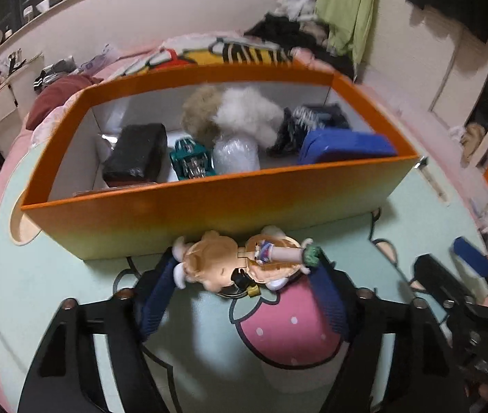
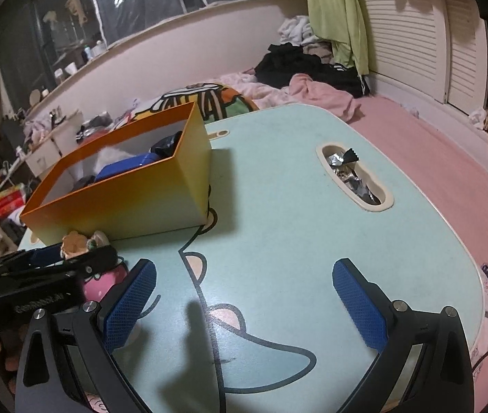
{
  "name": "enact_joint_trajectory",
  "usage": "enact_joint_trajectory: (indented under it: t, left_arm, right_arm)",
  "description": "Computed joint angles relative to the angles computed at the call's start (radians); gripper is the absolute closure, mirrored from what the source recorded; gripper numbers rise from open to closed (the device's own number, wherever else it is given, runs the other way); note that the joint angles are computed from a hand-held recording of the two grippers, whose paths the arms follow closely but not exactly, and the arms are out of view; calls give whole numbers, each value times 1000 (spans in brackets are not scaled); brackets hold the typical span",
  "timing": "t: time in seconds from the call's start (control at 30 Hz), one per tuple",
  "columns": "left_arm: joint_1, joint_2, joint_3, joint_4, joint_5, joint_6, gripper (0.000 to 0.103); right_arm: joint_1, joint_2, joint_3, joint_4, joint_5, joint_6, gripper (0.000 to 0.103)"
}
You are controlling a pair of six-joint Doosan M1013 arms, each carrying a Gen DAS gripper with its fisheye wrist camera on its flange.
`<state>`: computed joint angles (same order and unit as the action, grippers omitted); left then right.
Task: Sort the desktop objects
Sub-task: 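Grasp the small figurine with the left gripper, drop it into the orange box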
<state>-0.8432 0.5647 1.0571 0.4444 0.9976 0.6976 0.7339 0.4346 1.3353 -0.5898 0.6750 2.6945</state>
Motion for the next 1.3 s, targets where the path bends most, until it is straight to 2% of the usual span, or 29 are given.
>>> enact_joint_trajectory:
  t: [0.1,0.33,0.5,0.67,0.83,1.03,1.07,1.1,1.13,1.17,1.2,1.27,1.3]
  left_arm:
    - [-5,-43,62,43,-84,-50,70]
    - [-17,-98,159,42,-192,-12,70]
    - [-31,-146,227,91,-279,-29,70]
    - [-39,-168,251,126,-316,-27,70]
    - [-40,-171,236,158,-333,-41,70]
    - [-8,-130,131,283,-311,-179,69]
    - [5,-115,106,284,-297,-192,68]
    - [16,-100,83,263,-273,-182,53]
    - [27,-79,48,230,-209,-170,31]
    - [37,-56,15,213,-121,-198,26]
    - [37,-50,7,219,-86,-232,26]
    - [44,-78,84,267,-142,-348,26]
    - [45,-85,104,267,-153,-357,25]
  right_arm:
    - [-1,-2,4,5,-4,-2,0]
    - [2,-4,7,6,-3,0,0]
    - [2,-4,6,7,-3,-1,0]
    - [2,-3,6,7,-2,-1,0]
    - [2,-3,5,11,-2,-3,0]
    - [3,-3,9,15,-8,-6,0]
    - [2,-3,9,17,-10,-8,0]
    - [1,-4,10,18,-12,-10,0]
    - [1,-5,11,19,-14,-11,0]
    - [1,-5,12,18,-16,-10,0]
    - [1,-6,14,18,-18,-10,0]
    - [1,-7,14,20,-21,-12,0]
    - [1,-7,14,20,-21,-16,0]
